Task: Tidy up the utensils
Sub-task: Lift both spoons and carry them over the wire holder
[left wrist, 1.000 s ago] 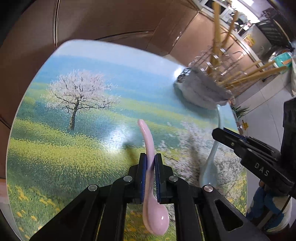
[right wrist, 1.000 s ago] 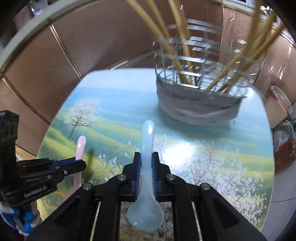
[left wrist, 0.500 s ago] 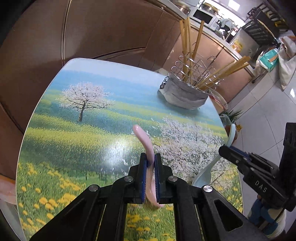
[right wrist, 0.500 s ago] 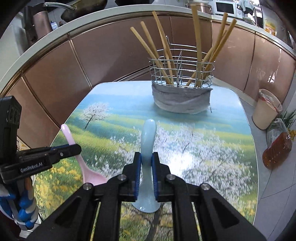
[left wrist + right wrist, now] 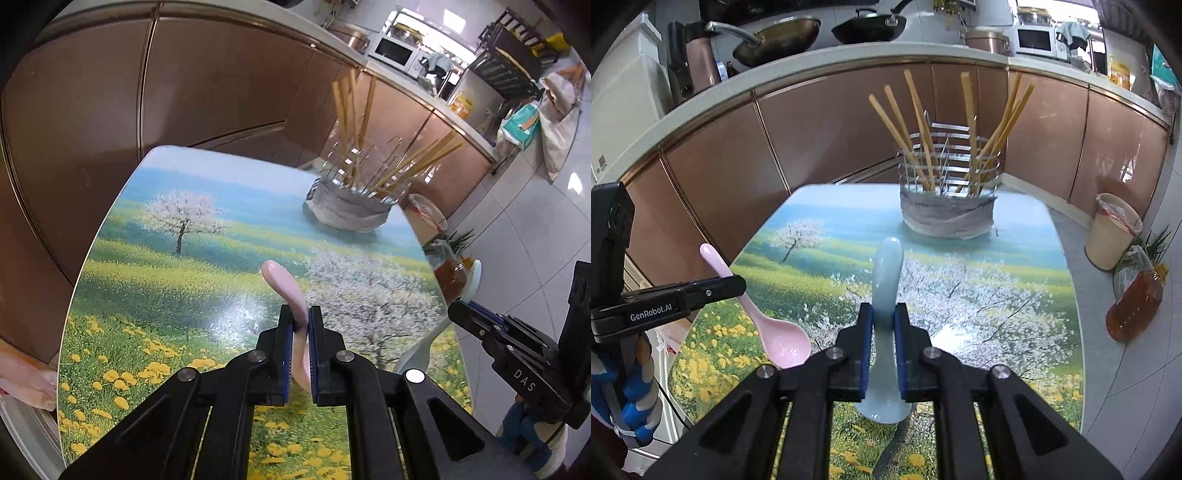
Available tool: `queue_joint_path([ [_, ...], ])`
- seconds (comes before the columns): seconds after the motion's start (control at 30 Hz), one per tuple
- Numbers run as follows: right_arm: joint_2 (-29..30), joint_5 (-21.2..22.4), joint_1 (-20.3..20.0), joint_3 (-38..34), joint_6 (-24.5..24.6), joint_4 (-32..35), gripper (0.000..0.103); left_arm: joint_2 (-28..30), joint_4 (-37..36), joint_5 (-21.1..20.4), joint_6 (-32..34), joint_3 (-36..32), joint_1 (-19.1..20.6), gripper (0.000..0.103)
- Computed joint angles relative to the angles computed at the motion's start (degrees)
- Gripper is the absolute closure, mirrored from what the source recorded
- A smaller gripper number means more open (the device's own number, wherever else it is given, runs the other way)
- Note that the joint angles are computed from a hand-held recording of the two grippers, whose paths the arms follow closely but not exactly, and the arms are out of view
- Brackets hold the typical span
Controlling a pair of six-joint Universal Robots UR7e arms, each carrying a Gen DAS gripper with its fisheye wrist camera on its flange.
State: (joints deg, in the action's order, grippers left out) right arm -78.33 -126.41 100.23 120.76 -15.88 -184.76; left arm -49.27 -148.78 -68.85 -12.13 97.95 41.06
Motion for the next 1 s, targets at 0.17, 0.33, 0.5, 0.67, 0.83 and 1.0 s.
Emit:
queue_joint_path([
  [0.17, -1.15, -0.24, 2.00, -2.17, -2.03, -1.07, 0.093, 0.48, 1.04, -1.05, 1.04, -3.74, -0.99, 0.096],
  [0.33, -0.70, -0.45, 4.03, -7.90, -5.31, -0.88, 0.093, 3.01, 2.22, -2.12, 3.40, -10.73, -1.54, 0.096],
  [0.5, 2.19, 0.42, 5.37, -16.92, -9.64, -0.68, 0.093, 7.54, 4.15, -2.33, 6.37, -20.50, -1.92, 0.096],
  [0.67, 7.12, 2.30, 4.82, -28.09, -13.96, 0.00, 0.093, 14.58, 5.61, -1.48, 9.43, -31.87, -2.07, 0.096],
  [0.83, 12.01, 3.66, 1.85, -37.75, -15.85, 2.27, 0.093, 22.70, 7.14, 0.02, 11.30, -42.72, -1.53, 0.096],
  [1.0, 15.70, 4.02, -2.26, -42.69, -16.50, 3.84, 0.092, 31.05, 9.78, 1.84, 13.60, -52.74, -0.90, 0.096],
])
